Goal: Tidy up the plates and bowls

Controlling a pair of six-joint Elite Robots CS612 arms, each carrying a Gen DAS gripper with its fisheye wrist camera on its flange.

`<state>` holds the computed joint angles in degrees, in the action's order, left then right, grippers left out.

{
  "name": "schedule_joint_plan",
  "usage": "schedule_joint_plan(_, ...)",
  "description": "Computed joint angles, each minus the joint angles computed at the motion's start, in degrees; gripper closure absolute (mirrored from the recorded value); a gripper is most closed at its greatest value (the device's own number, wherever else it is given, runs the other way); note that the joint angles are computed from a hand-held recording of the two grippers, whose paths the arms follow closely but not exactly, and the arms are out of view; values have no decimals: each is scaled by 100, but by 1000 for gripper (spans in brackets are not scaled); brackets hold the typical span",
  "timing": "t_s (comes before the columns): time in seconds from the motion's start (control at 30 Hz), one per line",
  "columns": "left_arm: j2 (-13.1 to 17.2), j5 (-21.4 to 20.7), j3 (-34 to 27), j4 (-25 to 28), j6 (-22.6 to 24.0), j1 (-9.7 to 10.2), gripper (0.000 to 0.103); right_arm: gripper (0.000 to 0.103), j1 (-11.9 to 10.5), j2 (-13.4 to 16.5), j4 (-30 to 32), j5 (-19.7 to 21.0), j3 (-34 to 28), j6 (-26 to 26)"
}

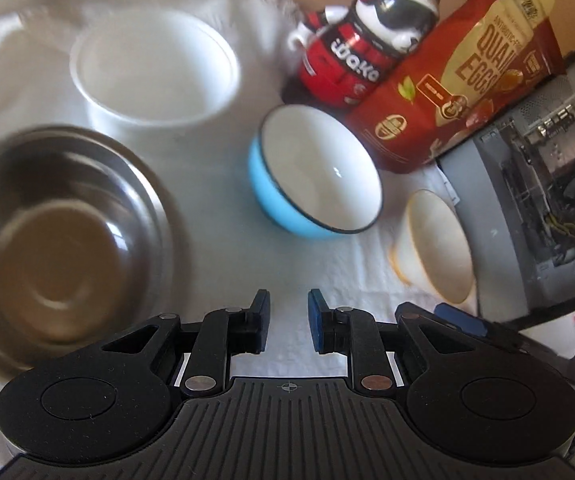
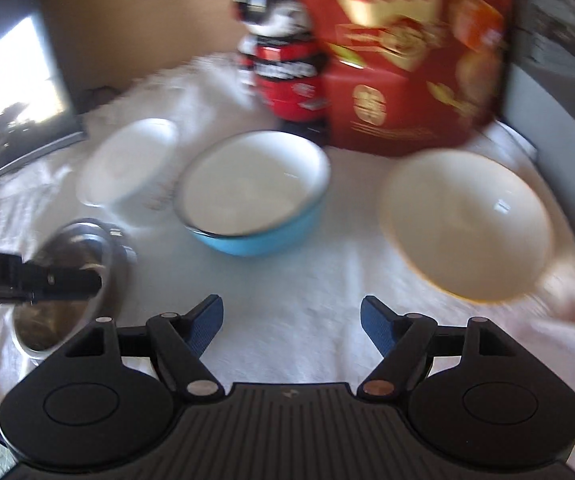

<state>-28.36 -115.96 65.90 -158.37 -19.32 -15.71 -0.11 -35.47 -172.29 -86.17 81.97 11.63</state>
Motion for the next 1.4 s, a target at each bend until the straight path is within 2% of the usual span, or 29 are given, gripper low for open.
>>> schedule_joint_plan(0.17,180,69,-481,63,-774,1,81,27,-188,-17,149,431,-180,-135)
schedule_joint_plan(0.27,239,419,-794,431,-758,-53,81,27,-274,79,605,699,-630,-281)
schedule_joint_plan(0.3,257,404,-872,550,-660,-66,81,27,-295,128,802,700,-806,-263)
schedule_joint_plan(0.37,292,89,-971,720,-340,-87,81,27,-321,178,920,534,-993,-292)
schedule_joint_plan(0.47,408,-365,-1162,1047,-23,-195,81,27,-362,190,690,63,-997,-427)
schedule_joint_plan(0.57,622,-800,-1421,1272,-42,-335,81,27,-376,166,633,-583,-890,-644)
schedule_joint_plan(0.63,760,-933,-1610,1333,-143,-419,80,27,-436,156,706,-706,-824,-638)
schedule_joint_plan(0.8,993,-761,-1946,1163,-700,-558,80,27,-568,252,932,-859,-946,-652)
schedule_joint_plan(0.9,1083,-625,-2117,1324,-787,-592,80,31,-617,401,1289,-809,-1228,-758)
schedule_joint_plan(0.97,1136,-614,-2201,1348,-850,-607,76,32,-618,511,1517,-837,-1430,-834)
schedule_joint_plan(1.07,1201,-640,-2286,1353,-869,-617,70,32,-573,690,1697,-985,-1709,-1045)
schedule_joint_plan(1.23,1340,-600,-2540,1506,-873,-633,74,32,-544,999,2155,-1058,-2212,-1073)
schedule_joint_plan(1.27,1333,-555,-2537,1530,-821,-639,76,32,-547,1046,2252,-1023,-2289,-1059)
schedule_joint_plan(1.37,1317,-489,-2542,1622,-640,-652,78,32,-605,1094,2599,-581,-2396,-953)
schedule_joint_plan(1.4,1300,-455,-2528,1661,-562,-657,78,32,-601,1090,2556,-592,-2374,-967)
